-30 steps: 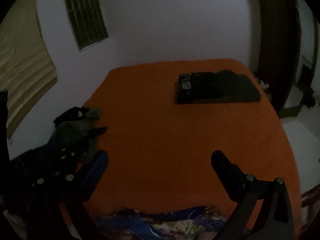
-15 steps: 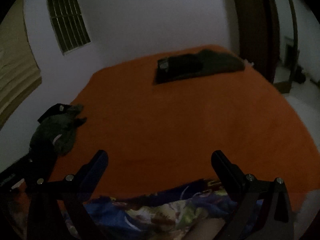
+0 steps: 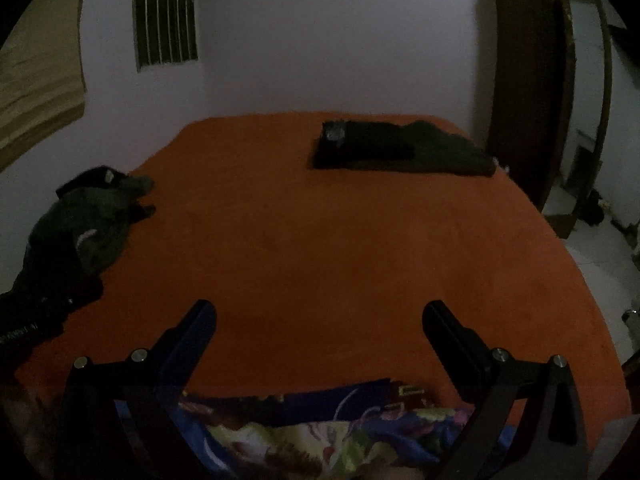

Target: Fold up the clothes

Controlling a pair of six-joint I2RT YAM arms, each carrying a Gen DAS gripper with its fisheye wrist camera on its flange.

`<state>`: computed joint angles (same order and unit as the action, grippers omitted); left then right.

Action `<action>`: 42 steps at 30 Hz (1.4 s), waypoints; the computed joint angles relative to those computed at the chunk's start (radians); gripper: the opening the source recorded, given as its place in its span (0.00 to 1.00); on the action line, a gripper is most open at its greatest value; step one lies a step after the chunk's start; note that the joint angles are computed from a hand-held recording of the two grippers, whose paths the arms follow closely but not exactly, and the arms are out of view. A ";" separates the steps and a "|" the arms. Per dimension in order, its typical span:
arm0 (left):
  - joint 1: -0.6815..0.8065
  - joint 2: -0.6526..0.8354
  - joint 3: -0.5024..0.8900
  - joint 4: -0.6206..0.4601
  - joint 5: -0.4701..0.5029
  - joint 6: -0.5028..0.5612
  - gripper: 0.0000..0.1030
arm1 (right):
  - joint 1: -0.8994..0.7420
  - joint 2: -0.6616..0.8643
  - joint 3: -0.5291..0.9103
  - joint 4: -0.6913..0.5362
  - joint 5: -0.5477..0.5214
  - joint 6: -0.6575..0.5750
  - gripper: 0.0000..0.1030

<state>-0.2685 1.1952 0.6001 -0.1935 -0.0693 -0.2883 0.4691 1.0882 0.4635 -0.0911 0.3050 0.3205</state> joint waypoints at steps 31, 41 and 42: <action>-0.081 0.058 0.082 -0.089 -0.002 0.034 0.76 | 0.014 -0.014 0.062 -0.135 -0.054 0.066 1.00; -0.080 0.050 0.066 -0.073 -0.007 0.032 0.76 | -0.010 -0.014 0.066 -0.138 -0.088 0.062 1.00; -0.081 0.049 0.062 -0.069 -0.009 0.032 0.76 | -0.011 -0.013 0.066 -0.139 -0.090 0.063 1.00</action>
